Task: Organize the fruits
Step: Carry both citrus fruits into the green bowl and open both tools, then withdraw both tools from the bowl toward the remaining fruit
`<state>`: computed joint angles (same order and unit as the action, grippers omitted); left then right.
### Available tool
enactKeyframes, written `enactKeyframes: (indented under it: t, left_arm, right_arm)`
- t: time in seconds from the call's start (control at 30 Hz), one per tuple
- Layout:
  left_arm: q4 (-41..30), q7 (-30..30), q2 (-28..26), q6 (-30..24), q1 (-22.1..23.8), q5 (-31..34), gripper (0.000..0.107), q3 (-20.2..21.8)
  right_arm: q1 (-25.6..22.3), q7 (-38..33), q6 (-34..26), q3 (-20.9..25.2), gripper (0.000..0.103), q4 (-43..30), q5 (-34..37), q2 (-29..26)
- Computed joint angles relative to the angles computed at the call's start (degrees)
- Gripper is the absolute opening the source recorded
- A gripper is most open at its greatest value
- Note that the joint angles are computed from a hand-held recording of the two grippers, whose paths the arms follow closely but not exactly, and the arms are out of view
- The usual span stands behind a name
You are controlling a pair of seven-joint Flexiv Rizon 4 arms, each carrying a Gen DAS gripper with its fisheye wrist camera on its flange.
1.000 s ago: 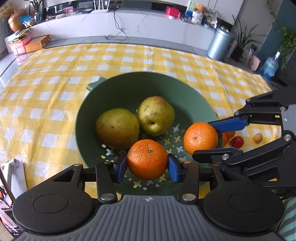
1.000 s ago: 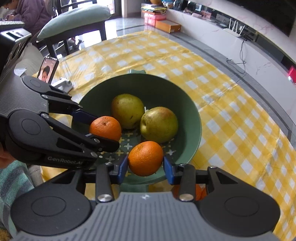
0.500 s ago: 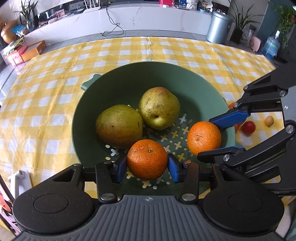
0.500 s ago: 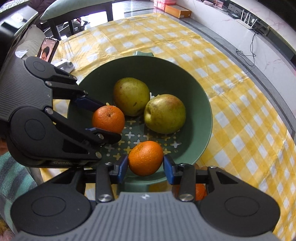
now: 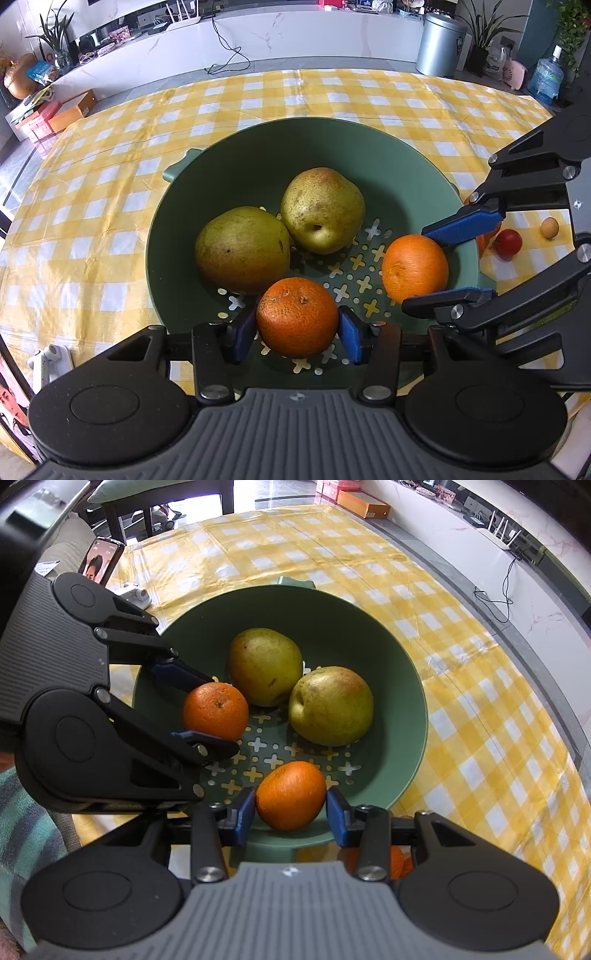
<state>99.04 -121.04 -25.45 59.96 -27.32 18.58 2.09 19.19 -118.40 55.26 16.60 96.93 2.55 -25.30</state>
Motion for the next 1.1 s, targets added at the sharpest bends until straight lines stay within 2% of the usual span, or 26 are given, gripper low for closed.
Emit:
enactKeyframes:
  t: [0.1,0.23,0.43,0.53,0.67,0.97,1.1]
  left_arm:
    - [-0.5,-0.2,-0.1,-0.6,-0.2,0.2,0.059,0.1]
    - [-1.2,-2.2,0.0,-1.4,-1.2,2.0,0.068,0.9]
    - [-0.4,-5.3,0.9,-0.3,-1.6,3.5,0.070,1.4]
    - [0.6,-8.3,1.9,1.8,-2.0,5.2,0.070,2.0]
    - [2.6,-12.9,3.3,7.3,-2.4,8.0,0.070,2.9]
    - [2.7,-24.4,5.0,14.6,-6.7,18.2,0.070,5.8]
    - [0.6,-23.9,3.7,15.9,-8.5,21.8,0.070,5.6]
  right_arm:
    - [0.0,-0.1,0.5,0.0,0.039,0.3,0.1,0.2]
    - [-0.2,-0.4,1.3,0.1,0.039,0.7,0.2,0.6]
    - [-0.9,0.1,3.8,0.3,0.040,2.0,1.5,1.7]
    - [-1.5,0.1,6.1,0.7,0.041,3.3,2.7,2.7]
    - [-2.6,0.5,9.6,1.1,0.045,5.5,4.6,4.5]
    - [-6.9,1.3,19.7,3.6,0.048,11.9,14.4,9.1]
    - [-10.4,0.3,22.8,6.1,0.048,13.8,22.5,10.4]
